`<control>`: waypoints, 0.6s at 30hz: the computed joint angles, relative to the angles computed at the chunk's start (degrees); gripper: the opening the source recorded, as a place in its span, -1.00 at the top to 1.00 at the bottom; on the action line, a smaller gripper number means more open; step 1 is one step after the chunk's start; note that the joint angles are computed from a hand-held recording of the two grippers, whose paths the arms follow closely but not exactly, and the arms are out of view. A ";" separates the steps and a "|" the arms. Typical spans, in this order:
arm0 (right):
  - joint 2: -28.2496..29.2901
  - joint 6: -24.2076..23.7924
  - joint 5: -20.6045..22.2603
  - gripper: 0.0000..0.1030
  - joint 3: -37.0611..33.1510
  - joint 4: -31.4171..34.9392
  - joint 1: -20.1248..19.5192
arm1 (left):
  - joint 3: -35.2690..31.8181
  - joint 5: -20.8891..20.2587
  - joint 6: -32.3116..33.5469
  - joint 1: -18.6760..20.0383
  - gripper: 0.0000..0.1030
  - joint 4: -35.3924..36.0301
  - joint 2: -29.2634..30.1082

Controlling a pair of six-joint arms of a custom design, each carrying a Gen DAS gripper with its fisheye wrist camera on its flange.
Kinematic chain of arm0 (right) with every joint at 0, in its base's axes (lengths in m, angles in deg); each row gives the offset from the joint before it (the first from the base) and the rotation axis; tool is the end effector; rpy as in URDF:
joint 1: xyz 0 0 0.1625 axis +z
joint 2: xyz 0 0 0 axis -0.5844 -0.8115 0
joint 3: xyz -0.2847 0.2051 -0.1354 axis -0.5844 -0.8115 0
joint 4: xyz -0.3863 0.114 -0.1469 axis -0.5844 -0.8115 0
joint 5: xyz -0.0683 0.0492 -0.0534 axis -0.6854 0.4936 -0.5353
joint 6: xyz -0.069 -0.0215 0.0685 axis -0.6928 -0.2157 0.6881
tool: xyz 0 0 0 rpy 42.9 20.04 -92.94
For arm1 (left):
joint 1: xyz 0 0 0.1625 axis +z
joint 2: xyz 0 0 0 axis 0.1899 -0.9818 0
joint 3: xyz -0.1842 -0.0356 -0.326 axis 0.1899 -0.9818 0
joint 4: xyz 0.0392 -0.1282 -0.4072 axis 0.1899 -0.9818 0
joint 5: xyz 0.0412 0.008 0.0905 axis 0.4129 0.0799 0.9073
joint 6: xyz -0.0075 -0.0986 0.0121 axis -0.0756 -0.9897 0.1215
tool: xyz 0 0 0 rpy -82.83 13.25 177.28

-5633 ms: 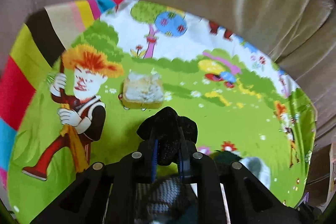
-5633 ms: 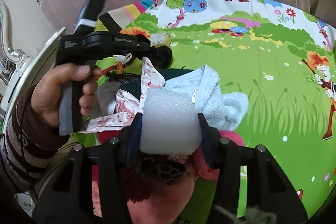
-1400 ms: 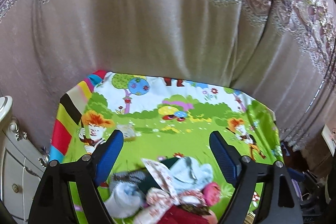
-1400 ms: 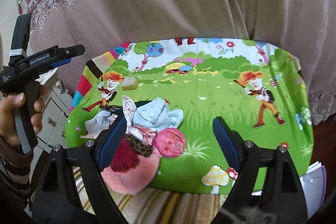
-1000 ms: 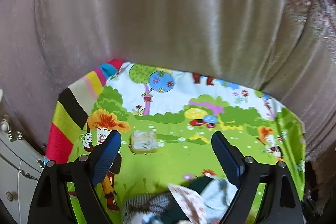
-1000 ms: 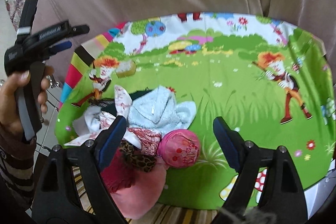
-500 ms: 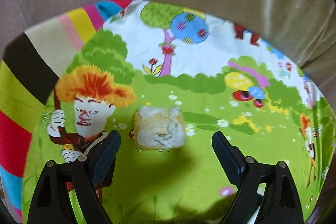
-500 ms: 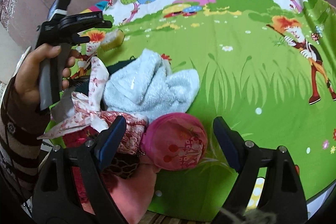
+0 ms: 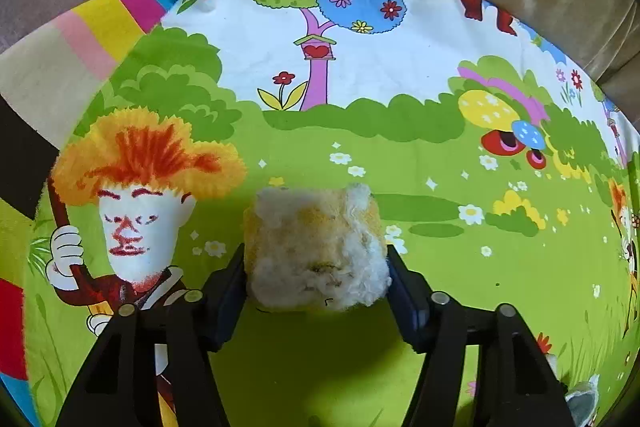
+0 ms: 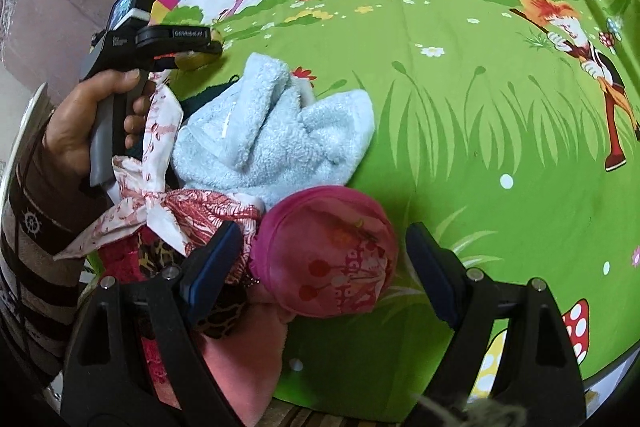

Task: Organize soft objects
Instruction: 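Grasp the yellow-white sponge with the left tool while the right tool grasps the pink pouch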

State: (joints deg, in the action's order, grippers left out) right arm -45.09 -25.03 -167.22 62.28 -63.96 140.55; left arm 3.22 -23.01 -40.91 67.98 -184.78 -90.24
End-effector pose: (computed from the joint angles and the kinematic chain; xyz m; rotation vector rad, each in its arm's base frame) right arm 0.2915 -0.7326 -0.0015 0.5366 -2.6809 0.3643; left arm 0.0429 -0.8734 0.3040 -0.1031 2.2589 -0.6630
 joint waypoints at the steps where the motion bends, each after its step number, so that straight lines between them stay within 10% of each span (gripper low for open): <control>1: 0.09 0.35 -0.06 -0.68 -0.18 0.03 -0.04 | 0.49 -0.53 -0.25 -0.02 -0.17 -0.01 -0.45; 18: 0.11 3.20 2.68 -0.47 -0.81 3.31 -1.38 | 29.03 -4.84 1.81 -5.05 -0.16 -14.89 -20.08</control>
State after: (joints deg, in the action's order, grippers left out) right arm -44.99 -21.83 -164.54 61.47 -60.65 139.17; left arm 32.25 -27.85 -39.10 62.92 -199.67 -110.32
